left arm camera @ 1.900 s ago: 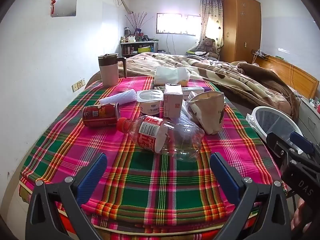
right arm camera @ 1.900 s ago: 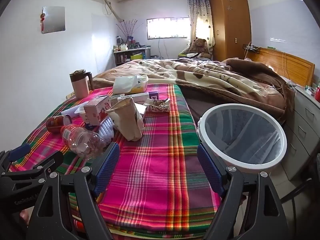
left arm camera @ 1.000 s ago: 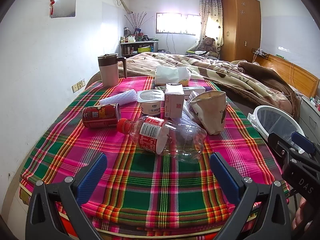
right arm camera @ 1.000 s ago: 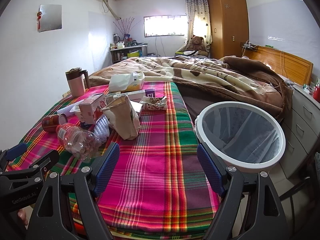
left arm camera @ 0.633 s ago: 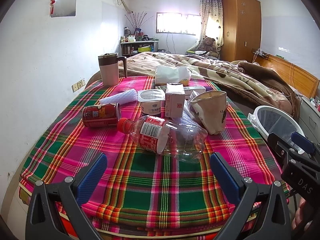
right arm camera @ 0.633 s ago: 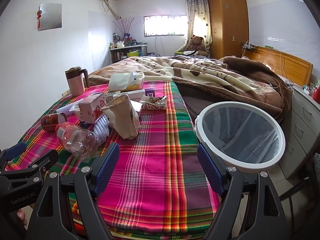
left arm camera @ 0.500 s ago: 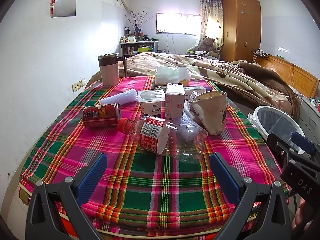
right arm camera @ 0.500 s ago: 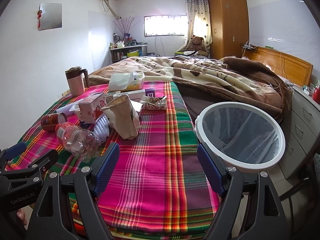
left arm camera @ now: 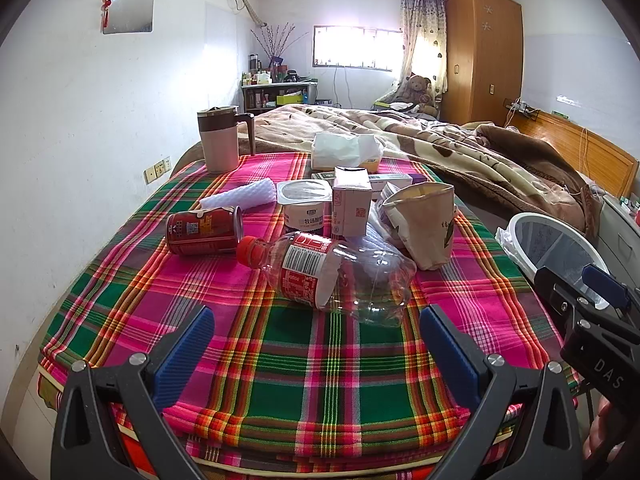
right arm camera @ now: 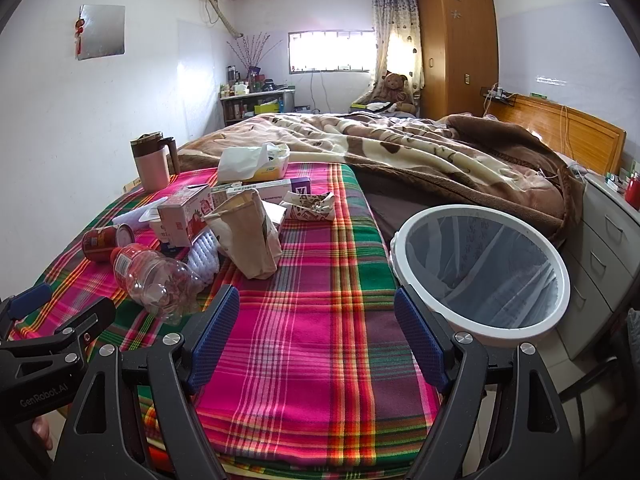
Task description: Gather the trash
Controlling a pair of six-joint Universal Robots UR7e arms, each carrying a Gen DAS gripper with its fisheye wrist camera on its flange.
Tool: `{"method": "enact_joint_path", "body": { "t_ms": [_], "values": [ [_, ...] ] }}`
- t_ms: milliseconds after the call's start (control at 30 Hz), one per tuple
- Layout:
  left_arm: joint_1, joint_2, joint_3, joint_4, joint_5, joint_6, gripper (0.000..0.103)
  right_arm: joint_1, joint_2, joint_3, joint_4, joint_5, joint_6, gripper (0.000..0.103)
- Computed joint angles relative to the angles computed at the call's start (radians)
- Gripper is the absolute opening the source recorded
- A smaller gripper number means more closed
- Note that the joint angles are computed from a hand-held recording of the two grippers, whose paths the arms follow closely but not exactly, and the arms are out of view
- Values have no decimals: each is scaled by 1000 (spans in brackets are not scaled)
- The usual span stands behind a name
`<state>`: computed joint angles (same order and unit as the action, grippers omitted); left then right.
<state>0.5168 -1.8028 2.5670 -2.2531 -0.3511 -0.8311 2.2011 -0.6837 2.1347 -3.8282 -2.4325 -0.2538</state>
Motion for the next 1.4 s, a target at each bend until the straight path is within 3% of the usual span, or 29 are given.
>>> {"method": "enact_joint_path", "body": {
  "t_ms": [1033,1267,1400],
  "values": [
    [7,-3,-7,2,-1,5,103,-2,2,-6,6,-2,-6,81],
    [33,9,-11,-49,-14,54,103,-8,8,-16,19,3,-5,81],
    [85,18,-17,-168,-53,147,103,-26,7,-29,28,40,-23,81]
  ]
}}
